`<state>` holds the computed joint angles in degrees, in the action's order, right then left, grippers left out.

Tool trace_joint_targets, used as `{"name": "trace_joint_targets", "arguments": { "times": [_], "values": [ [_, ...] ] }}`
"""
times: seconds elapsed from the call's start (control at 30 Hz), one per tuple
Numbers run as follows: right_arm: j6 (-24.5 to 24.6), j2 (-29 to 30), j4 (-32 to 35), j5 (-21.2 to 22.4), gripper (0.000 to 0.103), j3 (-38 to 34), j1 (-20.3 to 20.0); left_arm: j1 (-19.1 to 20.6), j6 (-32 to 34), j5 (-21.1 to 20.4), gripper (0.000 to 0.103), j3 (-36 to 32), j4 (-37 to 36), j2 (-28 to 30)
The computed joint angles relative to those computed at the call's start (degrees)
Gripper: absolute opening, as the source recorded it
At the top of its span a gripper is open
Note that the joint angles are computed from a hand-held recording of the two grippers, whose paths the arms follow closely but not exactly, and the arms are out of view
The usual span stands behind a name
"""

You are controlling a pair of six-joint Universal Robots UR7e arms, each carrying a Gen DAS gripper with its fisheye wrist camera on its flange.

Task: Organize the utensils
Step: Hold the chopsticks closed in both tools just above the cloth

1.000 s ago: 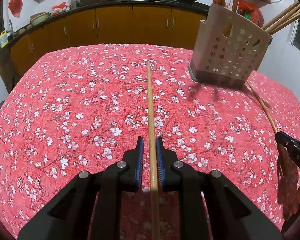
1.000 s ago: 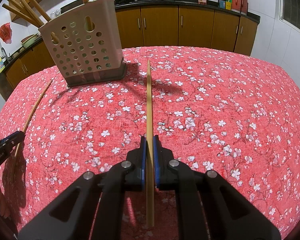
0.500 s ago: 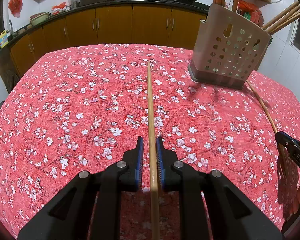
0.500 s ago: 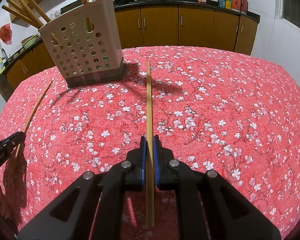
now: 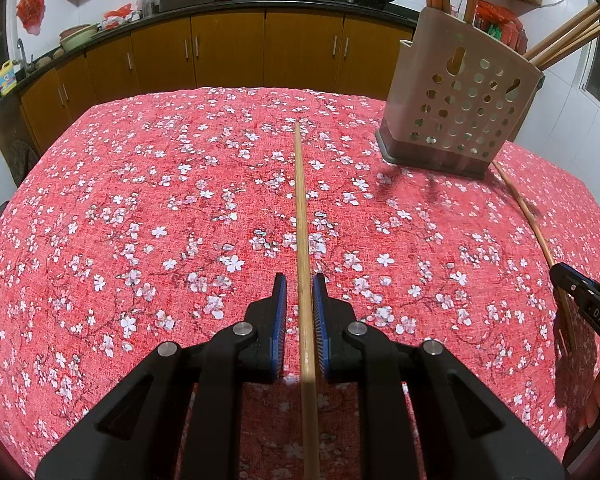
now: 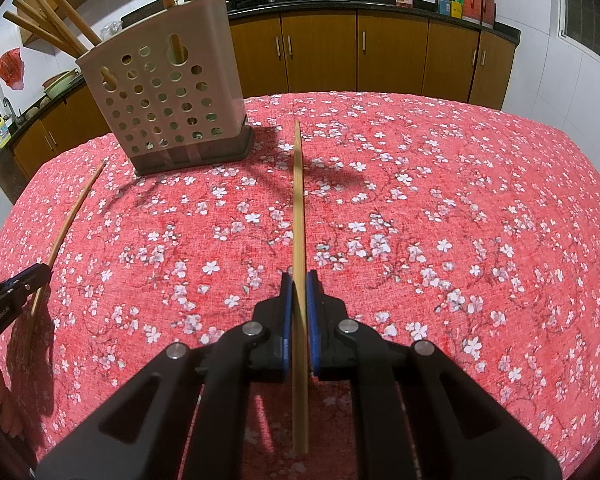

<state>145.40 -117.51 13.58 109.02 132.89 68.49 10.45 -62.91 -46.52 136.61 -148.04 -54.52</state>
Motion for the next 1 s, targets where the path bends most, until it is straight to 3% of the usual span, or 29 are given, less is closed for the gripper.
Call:
{"name": "trace_joint_targets", "arguments": {
  "times": [0.27, 0.87, 1.0],
  "values": [
    [0.34, -0.51, 0.58, -0.57, 0.009, 0.09, -0.39, -1.57, -2.41, -0.48, 0.02, 0.43, 2.17, -0.78],
    [0.55, -0.92, 0.92, 0.63, 0.009, 0.27, 0.69, -2.4, -3.59, -0.63, 0.02, -0.09, 5.06, -0.92],
    [-0.04, -2.85, 2.77, -2.44, 0.009, 0.68, -1.86, -3.33, -4.1, -0.88, 0.02, 0.1, 7.07, -1.37]
  ]
}}
